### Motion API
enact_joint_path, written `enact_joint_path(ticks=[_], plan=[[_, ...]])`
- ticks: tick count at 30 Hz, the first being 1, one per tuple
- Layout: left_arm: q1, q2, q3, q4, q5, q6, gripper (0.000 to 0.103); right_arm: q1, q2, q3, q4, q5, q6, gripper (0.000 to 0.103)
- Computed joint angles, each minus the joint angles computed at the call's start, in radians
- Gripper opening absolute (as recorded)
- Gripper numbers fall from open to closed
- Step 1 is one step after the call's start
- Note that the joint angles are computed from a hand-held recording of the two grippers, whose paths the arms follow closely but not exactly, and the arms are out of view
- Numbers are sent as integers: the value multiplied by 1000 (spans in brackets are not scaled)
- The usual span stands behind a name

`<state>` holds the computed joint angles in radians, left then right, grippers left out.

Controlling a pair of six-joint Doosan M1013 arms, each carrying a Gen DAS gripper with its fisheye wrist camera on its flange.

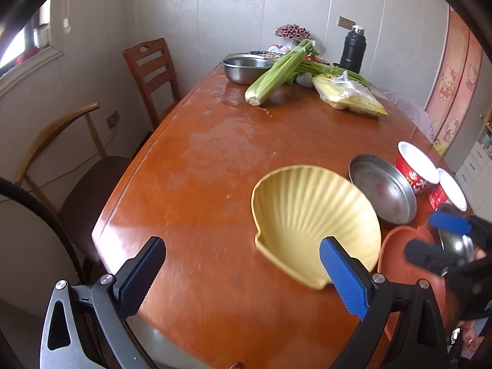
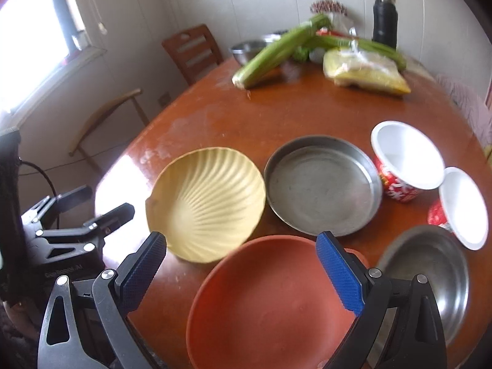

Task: Organize plates and bowls
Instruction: 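Move the left tool to the yellow shell plate rim and close on it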

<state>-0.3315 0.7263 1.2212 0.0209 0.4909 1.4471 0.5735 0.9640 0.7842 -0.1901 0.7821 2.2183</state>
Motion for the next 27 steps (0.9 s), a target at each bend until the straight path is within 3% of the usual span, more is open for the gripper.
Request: enact_joint_path(ticks=[4, 6, 9, 17, 22, 25, 27], plan=[[10, 40, -68, -54, 53, 67, 101, -5, 56, -101, 35, 87, -32, 89], [14, 62, -99, -78, 84, 104, 101, -9, 85, -150, 54, 138, -38, 74], [18, 81, -124, -106, 107, 139, 101, -16, 120, -214, 104, 202, -78, 63], [25, 125, -191, -184, 180, 215, 95, -10, 236, -432, 65, 390, -82, 51], [26, 151, -235, -168, 224, 191, 69, -9, 286, -529, 55, 454, -94, 48], [30, 167, -262, -201, 255, 209, 47, -14, 292, -541, 77, 448, -90, 47], [33, 179, -283, -215, 283, 212, 39, -17, 301, -560, 89, 456, -92, 47]])
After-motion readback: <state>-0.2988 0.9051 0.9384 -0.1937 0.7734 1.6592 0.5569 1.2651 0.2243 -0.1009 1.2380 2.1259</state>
